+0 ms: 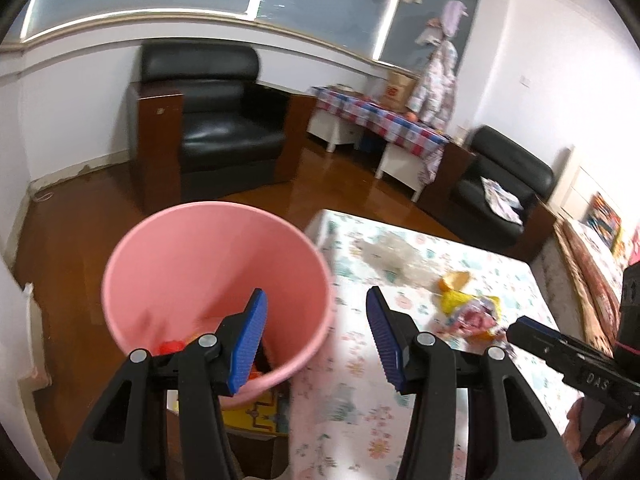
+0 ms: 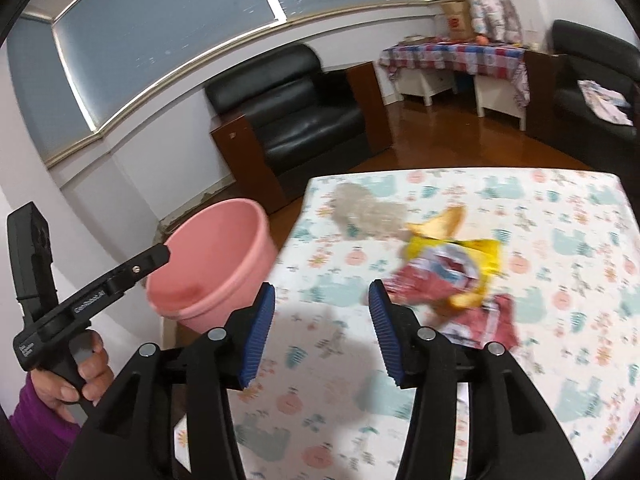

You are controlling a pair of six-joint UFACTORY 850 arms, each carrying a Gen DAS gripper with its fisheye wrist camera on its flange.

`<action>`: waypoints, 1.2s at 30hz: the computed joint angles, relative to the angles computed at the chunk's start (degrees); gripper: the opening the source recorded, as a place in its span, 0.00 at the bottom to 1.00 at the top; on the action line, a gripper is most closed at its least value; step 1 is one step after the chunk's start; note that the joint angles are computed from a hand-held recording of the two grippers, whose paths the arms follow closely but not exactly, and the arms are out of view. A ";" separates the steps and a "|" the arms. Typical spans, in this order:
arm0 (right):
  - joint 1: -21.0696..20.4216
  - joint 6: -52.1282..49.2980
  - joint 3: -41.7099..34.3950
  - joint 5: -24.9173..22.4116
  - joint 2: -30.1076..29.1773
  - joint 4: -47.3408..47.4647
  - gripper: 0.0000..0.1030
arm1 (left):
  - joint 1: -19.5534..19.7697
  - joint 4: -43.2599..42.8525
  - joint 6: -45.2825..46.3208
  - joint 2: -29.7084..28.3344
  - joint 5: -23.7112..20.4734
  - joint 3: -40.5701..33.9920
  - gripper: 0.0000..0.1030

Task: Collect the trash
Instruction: 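Move both open tools back over the crumpled paper wrappers, then grasp a crumpled red-white wrapper with the left tool while the right tool grasps another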

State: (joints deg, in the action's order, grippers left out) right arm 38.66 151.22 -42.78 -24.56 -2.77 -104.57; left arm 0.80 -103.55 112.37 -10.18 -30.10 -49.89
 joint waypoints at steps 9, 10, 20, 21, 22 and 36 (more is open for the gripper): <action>-1.70 0.54 7.59 -3.56 5.36 6.20 0.51 | -5.96 6.21 1.63 0.48 -0.93 0.19 0.49; -2.05 1.42 8.30 -3.32 5.68 5.98 0.52 | -6.89 6.72 2.08 0.34 -0.67 0.11 0.49; -4.49 8.37 11.31 -0.37 5.75 1.39 0.54 | -15.43 12.61 4.62 -4.12 3.79 -3.02 0.49; -4.76 9.17 11.34 0.03 5.56 0.56 0.54 | -16.11 12.84 4.76 -4.74 4.35 -3.43 0.49; -5.06 9.97 11.50 0.43 5.55 -0.39 0.54 | -16.90 13.08 4.94 -5.49 4.97 -3.93 0.49; -7.52 18.21 11.81 3.78 3.94 -10.08 0.54 | -22.15 14.69 6.34 -12.28 9.90 -8.84 0.49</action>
State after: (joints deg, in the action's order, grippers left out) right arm 31.14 169.43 -30.97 -20.78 1.16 -114.65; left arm -21.35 -88.86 118.71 -22.47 -20.20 -58.73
